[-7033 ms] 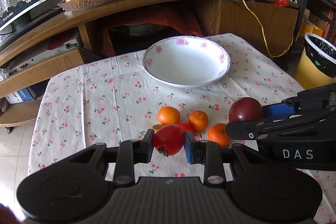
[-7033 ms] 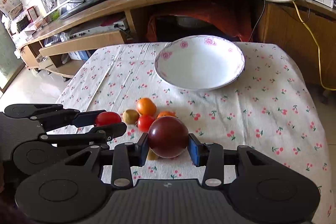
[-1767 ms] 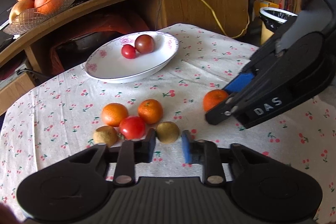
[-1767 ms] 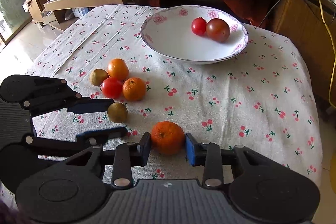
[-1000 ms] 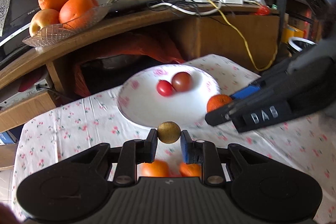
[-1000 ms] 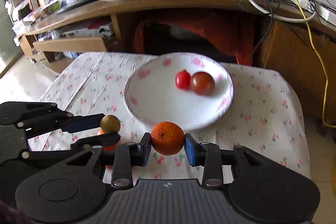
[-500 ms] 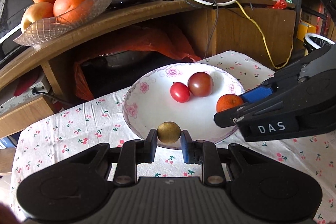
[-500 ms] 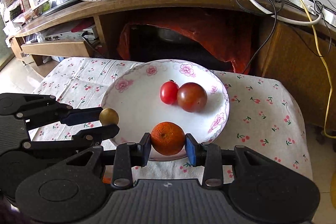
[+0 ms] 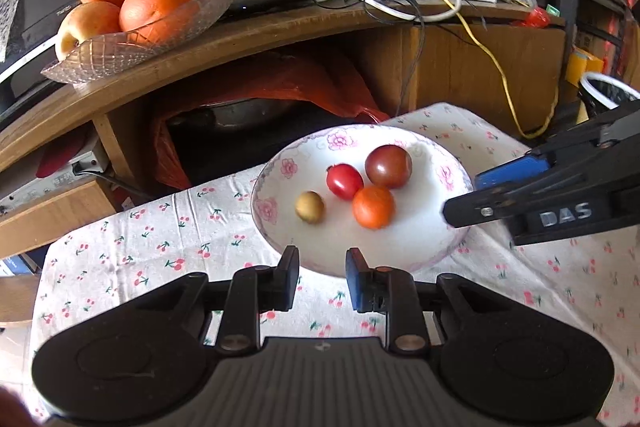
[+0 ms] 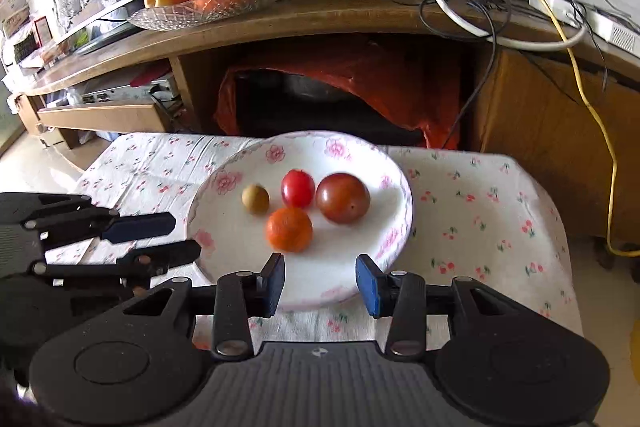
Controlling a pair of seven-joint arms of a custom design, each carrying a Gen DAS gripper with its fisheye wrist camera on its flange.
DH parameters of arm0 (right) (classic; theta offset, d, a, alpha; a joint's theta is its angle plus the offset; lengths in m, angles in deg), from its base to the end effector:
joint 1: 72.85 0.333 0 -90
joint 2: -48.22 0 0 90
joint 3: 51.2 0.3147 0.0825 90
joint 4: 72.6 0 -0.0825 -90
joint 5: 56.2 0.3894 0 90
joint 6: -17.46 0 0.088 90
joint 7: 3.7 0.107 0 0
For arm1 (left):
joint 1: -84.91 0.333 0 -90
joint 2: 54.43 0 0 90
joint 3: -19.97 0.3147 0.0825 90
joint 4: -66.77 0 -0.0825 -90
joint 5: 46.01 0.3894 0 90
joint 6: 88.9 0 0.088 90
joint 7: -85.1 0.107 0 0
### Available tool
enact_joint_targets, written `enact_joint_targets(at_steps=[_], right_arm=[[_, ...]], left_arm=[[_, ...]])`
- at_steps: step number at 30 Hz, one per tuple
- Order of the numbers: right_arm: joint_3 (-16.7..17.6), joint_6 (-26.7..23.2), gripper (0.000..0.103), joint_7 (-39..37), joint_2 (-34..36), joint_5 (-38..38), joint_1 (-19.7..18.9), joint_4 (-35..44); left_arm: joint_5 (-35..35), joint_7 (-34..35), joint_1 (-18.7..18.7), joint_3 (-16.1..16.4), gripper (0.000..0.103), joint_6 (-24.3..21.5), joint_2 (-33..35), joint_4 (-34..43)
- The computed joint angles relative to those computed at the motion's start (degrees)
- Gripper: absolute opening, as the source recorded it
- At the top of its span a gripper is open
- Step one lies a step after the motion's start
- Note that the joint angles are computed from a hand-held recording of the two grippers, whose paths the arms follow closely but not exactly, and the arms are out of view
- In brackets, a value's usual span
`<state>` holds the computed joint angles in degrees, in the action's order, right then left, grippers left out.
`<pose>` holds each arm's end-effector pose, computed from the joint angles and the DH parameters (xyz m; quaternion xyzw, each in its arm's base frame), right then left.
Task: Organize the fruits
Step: 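Carry the tangerine and brown fruit over the bowl and release both, then grasp another tangerine with the right gripper while the left grasps another brown fruit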
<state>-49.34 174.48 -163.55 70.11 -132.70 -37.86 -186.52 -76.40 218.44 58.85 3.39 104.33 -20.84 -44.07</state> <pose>0.4768 0.4039 0.2842 -0.6210 0.6917 -0.2268 0.2908 0.5386 -0.3907 0.2724 -0.3381 0.8497 -0.3536 0.1965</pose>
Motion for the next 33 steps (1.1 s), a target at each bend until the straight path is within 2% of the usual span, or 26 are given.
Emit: enact_joint_targets(at_steps=[2, 5, 8, 11, 12, 13, 15, 18, 21, 28, 33], right_arm=[[0.1, 0.7, 0.035, 2.0, -1.2, -1.0, 0.3, -1.7], [1.5, 2.0, 0.035, 1.2, -2.3, 1.0, 0.0, -3.6], [2.7, 1.2, 0.035, 0.5, -3.8, 2.0, 1.1, -5.3], [4.2, -0.8, 0.036, -1.7, -5.1, 4.5, 2.3, -6.3], [4.6, -1.0, 0.036, -2.2, -5.2, 5.0, 2.6, -6.4], [4.8, -1.3, 0.036, -2.6, -5.2, 5.5, 2.9, -6.1], [5.3, -1.8, 0.037, -4.8, -4.3, 6.6, 3.3, -4.9], [5.0, -1.4, 0.039, -9.8, -1.6, 7.0, 3.7, -2.2], [3.7, 0.3, 0.039, -13.6, 1.5, 7.2, 3.8, 0.7], [1.3, 5.8, 0.039, -25.5, 6.0, 10.4, 3.3, 4.5], [-1.3, 11.9, 0.039, -24.7, 6.7, 9.7, 3.5, 4.2]], left_arm=[[-1.4, -0.4, -1.4, 1.9, 0.035, -1.0, -2.6, -2.4], [-3.4, -2.0, -1.5, 2.7, 0.035, -2.2, -7.9, -8.3], [-2.2, -3.1, 5.2, -4.0, 0.035, -0.1, -12.5, -15.6], [3.7, -8.5, 17.0, -14.9, 0.040, 3.8, -14.5, -22.5], [6.2, -10.6, 20.5, -17.6, 0.040, 3.5, -14.6, -23.9], [7.9, -12.0, 22.5, -19.0, 0.040, 3.5, -14.5, -24.9], [11.5, -13.5, 24.9, -20.3, 0.040, 3.2, -13.6, -25.7], [16.1, -14.7, 26.4, -20.6, 0.040, 4.1, -12.0, -26.0], [22.0, -16.9, 30.8, -23.3, 0.040, 3.6, -9.5, -25.1], [26.0, -17.1, 32.0, -23.5, 0.040, 2.3, -6.1, -22.4], [25.5, -16.4, 32.8, -24.1, 0.041, 1.2, -4.7, -21.1]])
